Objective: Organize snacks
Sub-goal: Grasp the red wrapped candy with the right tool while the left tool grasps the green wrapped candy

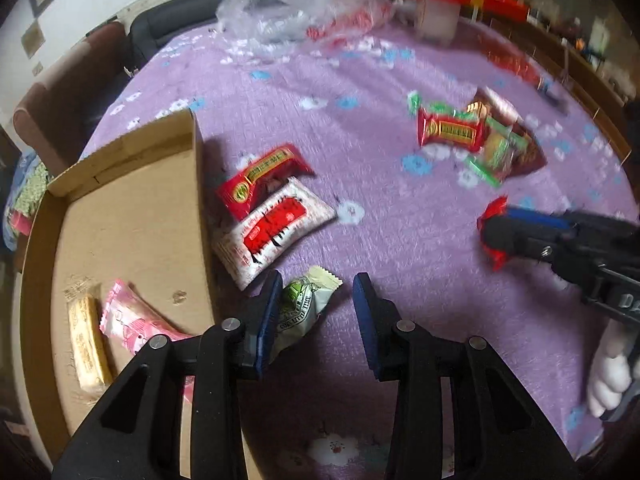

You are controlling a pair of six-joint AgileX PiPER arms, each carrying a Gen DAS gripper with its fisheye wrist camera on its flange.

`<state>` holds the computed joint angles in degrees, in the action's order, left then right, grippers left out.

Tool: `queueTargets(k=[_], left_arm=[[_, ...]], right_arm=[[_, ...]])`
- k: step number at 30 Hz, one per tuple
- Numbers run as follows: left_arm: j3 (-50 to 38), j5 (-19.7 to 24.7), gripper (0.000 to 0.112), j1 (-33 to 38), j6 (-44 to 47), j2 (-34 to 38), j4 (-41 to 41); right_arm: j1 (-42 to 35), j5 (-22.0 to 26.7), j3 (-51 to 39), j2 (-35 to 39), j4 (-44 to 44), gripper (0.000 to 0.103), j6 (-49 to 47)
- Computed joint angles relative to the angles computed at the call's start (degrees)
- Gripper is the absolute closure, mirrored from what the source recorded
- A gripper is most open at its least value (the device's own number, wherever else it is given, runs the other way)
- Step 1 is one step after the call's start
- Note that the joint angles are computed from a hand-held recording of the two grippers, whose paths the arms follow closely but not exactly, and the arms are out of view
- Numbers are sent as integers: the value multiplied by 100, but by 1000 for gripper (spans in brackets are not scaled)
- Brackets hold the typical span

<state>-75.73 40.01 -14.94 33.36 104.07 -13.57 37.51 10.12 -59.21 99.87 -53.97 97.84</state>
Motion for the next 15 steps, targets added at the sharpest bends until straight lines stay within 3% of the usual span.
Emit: queueTargets(k=[4,8,12,15], left_arm=[[-431,1664,74,556,1302,168,-1691],[-290,1430,74,873,1555,-100,-2083],[-433,1374,74,864,1112,104,-1745],[-80,1354,74,784,1425,-14,-1941]], right_arm=[[44,-16,34,-16,-447,83,425],[8,-63,115,-52,-781,82,842],[-23,-111,92,-7,-383,82,479],[17,-22,51,16,-291,82,354]])
